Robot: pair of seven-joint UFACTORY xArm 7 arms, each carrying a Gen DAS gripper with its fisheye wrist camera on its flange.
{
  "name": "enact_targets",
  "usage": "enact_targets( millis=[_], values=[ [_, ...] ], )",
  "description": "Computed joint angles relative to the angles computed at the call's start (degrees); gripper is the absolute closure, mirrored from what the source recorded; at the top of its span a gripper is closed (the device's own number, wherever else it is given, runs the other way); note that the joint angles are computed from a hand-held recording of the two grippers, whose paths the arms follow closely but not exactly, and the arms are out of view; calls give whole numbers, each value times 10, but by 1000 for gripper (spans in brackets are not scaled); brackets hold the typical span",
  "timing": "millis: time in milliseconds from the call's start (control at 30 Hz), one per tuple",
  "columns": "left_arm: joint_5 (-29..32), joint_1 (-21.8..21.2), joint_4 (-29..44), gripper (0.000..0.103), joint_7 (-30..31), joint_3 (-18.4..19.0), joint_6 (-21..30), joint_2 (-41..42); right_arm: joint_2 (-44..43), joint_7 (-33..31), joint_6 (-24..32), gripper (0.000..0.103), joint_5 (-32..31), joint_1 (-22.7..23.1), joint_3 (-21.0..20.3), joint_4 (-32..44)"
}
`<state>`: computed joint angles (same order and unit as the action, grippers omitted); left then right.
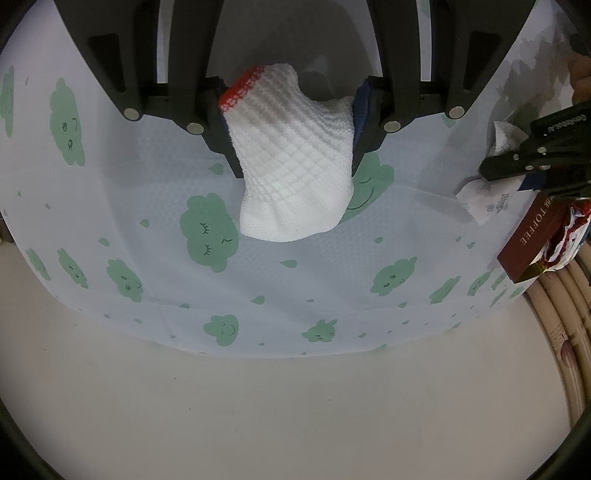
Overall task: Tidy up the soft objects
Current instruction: 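Carry the pad packet with the left tool and release it into the tin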
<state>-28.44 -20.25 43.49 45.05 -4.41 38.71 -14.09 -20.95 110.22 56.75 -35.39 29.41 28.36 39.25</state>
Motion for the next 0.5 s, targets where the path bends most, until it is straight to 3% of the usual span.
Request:
enact_targets(
  millis=[333, 500],
  values=[
    [4, 2, -22, 82, 8, 12, 4, -57, 1, -3, 1, 53, 1, 1, -2, 1],
    [-4, -2, -23, 82, 29, 36, 4, -99, 2, -5, 3, 53, 2, 1, -2, 3]
  ],
)
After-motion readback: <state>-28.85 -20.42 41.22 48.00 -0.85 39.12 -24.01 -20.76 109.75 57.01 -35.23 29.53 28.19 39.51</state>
